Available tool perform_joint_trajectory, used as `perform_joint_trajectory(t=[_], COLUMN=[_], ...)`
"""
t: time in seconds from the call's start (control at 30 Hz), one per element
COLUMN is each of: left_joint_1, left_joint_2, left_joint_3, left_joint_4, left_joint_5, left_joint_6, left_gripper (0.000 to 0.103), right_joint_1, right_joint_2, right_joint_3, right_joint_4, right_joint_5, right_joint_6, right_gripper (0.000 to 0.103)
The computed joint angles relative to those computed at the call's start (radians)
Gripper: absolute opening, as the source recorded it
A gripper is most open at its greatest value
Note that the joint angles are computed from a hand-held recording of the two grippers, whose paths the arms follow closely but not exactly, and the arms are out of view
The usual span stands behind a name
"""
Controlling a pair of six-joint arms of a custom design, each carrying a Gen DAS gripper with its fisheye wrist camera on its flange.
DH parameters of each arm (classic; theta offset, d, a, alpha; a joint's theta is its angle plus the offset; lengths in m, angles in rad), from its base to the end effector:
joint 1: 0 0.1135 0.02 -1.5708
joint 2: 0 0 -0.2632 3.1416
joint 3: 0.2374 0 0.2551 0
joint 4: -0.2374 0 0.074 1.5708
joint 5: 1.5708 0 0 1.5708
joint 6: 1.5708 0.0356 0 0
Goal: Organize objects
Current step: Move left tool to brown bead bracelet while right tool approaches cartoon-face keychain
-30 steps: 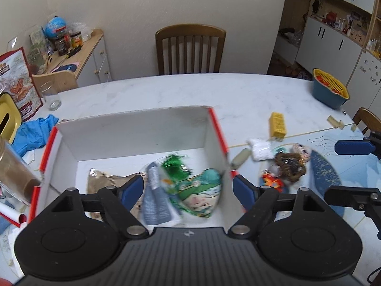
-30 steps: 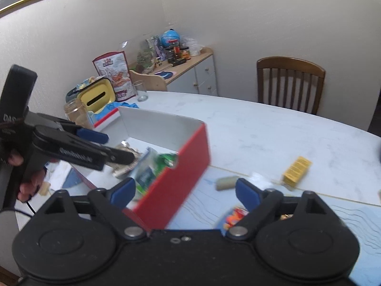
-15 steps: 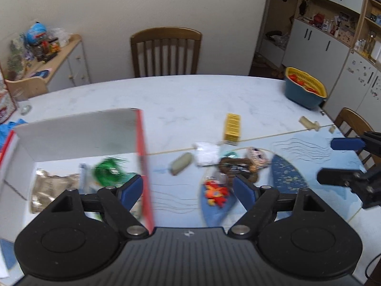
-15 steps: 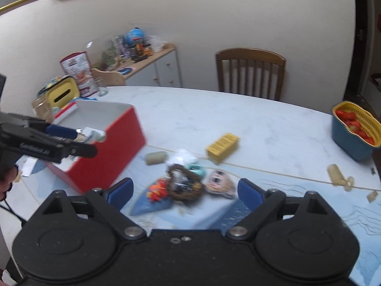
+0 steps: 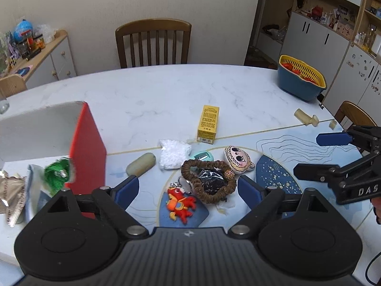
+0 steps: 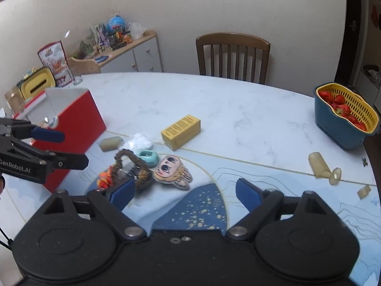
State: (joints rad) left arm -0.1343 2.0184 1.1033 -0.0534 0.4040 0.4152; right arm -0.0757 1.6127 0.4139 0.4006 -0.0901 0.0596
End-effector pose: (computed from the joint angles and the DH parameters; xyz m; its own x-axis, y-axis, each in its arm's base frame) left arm 0.3877 -0.0665 0.1029 -0.6085 0.4565 -0.6491 0.6440 0.7620 -0.0679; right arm 0.2530 -0.0160 0.0889 -0.7120 0.1135 -0.6929 0.0552 0.9928 0.1059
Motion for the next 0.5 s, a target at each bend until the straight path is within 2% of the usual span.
perform_joint_trajectory(t=[0.3,0.5], left_joint_1=[-0.041,-0.044], left_joint_2=[0.131,0.232], left_joint_3=[0.107,0.224], left_joint_4=[0.008,-0.055], left_joint_5=[-0.043,-0.027], left_joint_6=[-0.059,-0.064], left_gripper=[0.090,0.090], right_joint_1=[-0.023,-0.028], right_joint_2=[0.187,0.312], right_joint_3=[0.097,0.185], right_joint_4=[0.044,0.041], right_joint_5=[-0.050,-0.078], right_joint_6=[-0.108,-0.169], right_gripper=[0.087,0.080])
